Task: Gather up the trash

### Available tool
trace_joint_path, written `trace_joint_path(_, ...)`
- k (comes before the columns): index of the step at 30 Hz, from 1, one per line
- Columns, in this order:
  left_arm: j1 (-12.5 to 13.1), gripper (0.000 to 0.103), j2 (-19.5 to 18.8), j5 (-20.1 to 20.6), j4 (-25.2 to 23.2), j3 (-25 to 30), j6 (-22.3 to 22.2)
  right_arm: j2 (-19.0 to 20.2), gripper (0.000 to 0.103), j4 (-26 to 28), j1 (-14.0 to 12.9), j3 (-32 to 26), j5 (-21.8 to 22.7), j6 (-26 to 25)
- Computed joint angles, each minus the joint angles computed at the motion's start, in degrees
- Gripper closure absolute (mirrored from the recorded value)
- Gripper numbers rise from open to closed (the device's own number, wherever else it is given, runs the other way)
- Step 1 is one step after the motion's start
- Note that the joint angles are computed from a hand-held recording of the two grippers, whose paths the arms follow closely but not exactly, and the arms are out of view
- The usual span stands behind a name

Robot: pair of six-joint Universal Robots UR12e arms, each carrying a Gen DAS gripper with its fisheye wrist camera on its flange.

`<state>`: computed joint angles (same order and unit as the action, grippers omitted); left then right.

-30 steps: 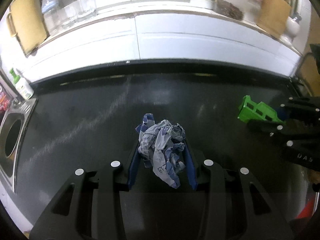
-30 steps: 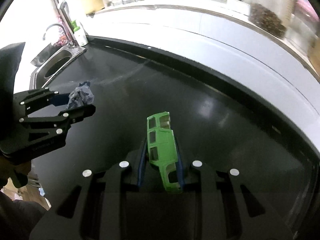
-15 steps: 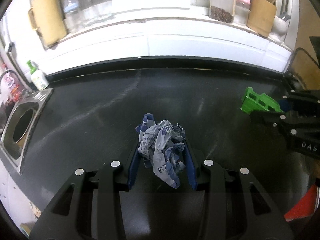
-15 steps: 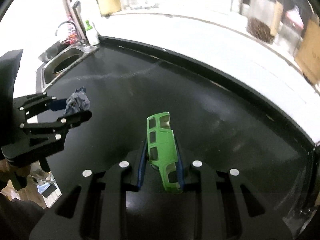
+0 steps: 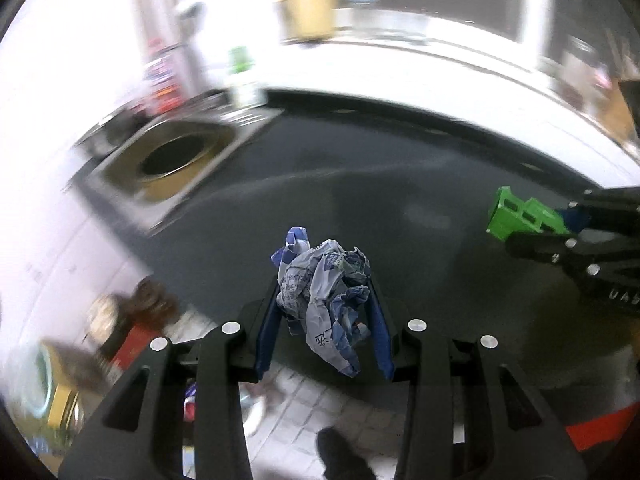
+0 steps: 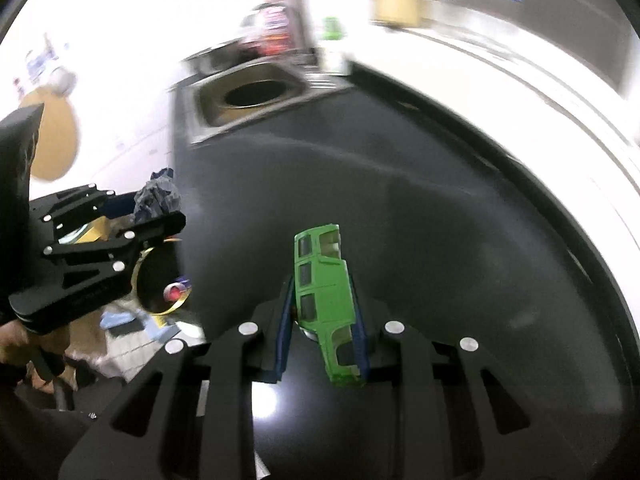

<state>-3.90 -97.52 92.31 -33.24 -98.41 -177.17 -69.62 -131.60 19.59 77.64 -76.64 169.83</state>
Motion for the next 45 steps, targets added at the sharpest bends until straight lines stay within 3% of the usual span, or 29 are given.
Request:
trace_joint_path(8,9.49,0.064,7.44,5.53,-1.92,-9.01,-6.66,9.28,0.077,7.03,7.75,-12.95,7.87,-4.86)
trace_joint_path(18,18.98,0.064,11.53,6.3,-2.07,-16.33,-10.44,20.86,0.077,17.26,15.12,-28.41,11.92,-7.44)
trace_joint_path(21,21.0,0.064,10.92,5.02,-1.27,-17.57,-10.55,24.65,0.077,20.89,16.3,-33.61,11.49,-8.09)
trace_joint_path(25,22.29,0.064,9.29,3.14,0.61,-18.65,-10.57,28.61,0.077,24.25,17.24,-38.42,11.01,-8.52)
trace_joint_path(35,25.41,0.059,3.28,-2.43,5.12,-19.27,-10.95,41.22,0.077,34.6,18.69,-56.85,9.58,-8.36)
trace_joint_path(36,25.77,0.05,2.8,-3.06,5.31,-19.37,-11.26,43.05,0.075,36.48,18.79,-60.02,9.53,-8.26)
trace_joint_path(38,26.23,0.04,2.02,-3.72,5.31,-19.46,-11.33,45.95,0.037,39.27,18.88,-65.08,9.36,-7.96)
trace_joint_path(39,26.3,0.035,1.69,-3.42,5.36,-19.48,-11.18,46.16,0.031,38.29,18.89,-65.01,9.26,-7.59)
trace_joint_path(42,26.5,0.028,1.21,-3.14,5.74,-19.8,-11.46,49.15,0.029,41.69,18.85,-70.6,9.13,-7.6)
trace_joint_path(45,26.86,0.028,1.03,-3.9,5.78,-19.91,-11.55,49.27,0.029,41.82,18.65,-70.86,9.19,-7.38)
